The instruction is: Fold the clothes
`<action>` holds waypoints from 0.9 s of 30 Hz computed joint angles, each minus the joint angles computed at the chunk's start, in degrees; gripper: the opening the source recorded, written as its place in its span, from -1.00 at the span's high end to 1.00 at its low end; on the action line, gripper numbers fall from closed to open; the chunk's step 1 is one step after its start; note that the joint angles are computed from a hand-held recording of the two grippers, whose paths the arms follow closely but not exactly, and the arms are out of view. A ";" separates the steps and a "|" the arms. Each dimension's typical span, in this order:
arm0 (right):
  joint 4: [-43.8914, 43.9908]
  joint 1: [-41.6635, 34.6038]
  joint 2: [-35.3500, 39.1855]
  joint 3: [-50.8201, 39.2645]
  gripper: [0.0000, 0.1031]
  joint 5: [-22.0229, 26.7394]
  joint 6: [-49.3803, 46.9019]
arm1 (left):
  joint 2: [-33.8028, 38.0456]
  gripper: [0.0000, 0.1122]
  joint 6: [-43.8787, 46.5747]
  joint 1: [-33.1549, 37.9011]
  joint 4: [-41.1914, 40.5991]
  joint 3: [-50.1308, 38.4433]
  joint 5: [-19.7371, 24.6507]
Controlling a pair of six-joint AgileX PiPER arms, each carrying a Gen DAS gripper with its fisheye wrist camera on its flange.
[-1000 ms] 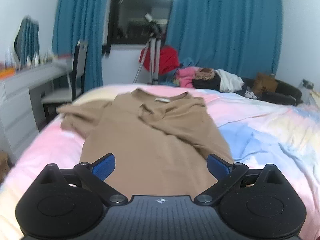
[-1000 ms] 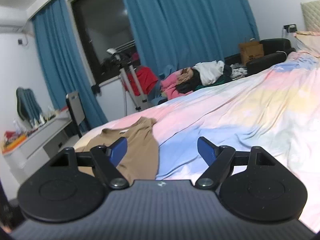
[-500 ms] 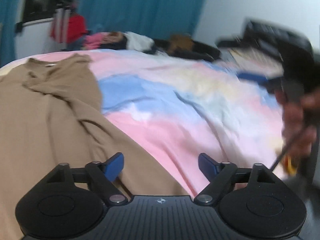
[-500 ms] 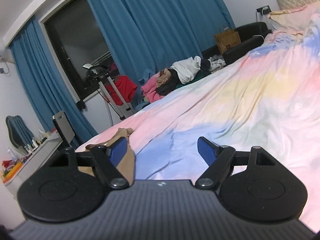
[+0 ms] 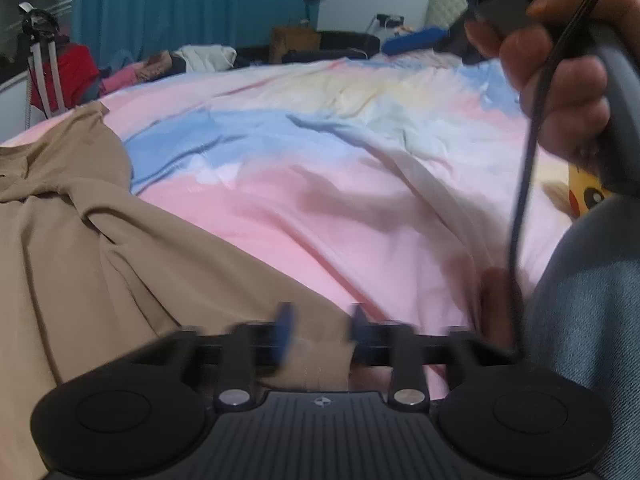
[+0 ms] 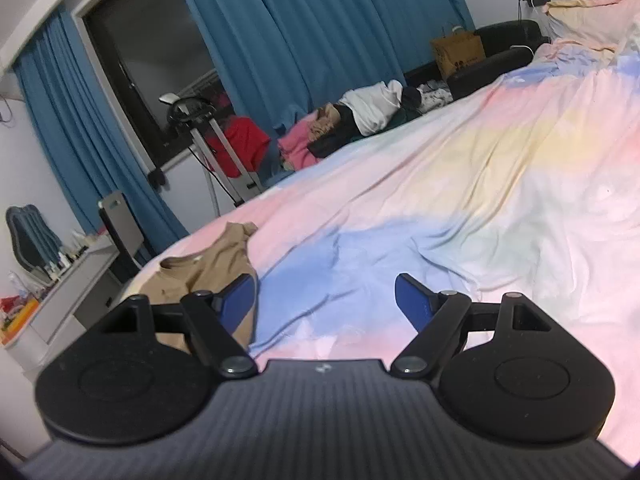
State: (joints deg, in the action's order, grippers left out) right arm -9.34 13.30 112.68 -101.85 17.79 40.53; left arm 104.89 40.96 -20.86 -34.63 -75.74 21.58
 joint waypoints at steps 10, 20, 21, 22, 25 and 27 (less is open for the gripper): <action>-6.48 1.56 0.93 -2.27 -0.53 4.66 4.67 | -14.38 0.99 3.64 12.07 -24.38 5.99 7.65; 2.29 4.20 3.93 -7.97 -0.53 9.42 -7.80 | -20.13 1.00 -18.12 25.25 -13.59 7.15 18.60; 3.11 4.57 4.13 -8.37 -0.53 10.03 -8.84 | -19.50 1.00 -17.11 25.24 -14.83 6.64 19.30; 3.91 4.93 4.34 -8.82 -0.53 10.66 -9.86 | -18.86 1.00 -16.10 25.24 -16.06 6.15 20.01; 5.39 6.00 4.31 -9.06 -0.53 11.19 -11.90 | -16.49 0.77 -16.64 22.56 -14.89 3.09 20.04; 5.44 6.54 3.81 -8.45 -0.53 10.67 -12.64 | -14.42 0.45 -19.69 19.91 -11.80 0.04 19.84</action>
State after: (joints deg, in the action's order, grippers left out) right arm -3.90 19.83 116.49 -110.30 28.46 27.89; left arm 90.47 21.27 -0.95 -46.43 -75.70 41.43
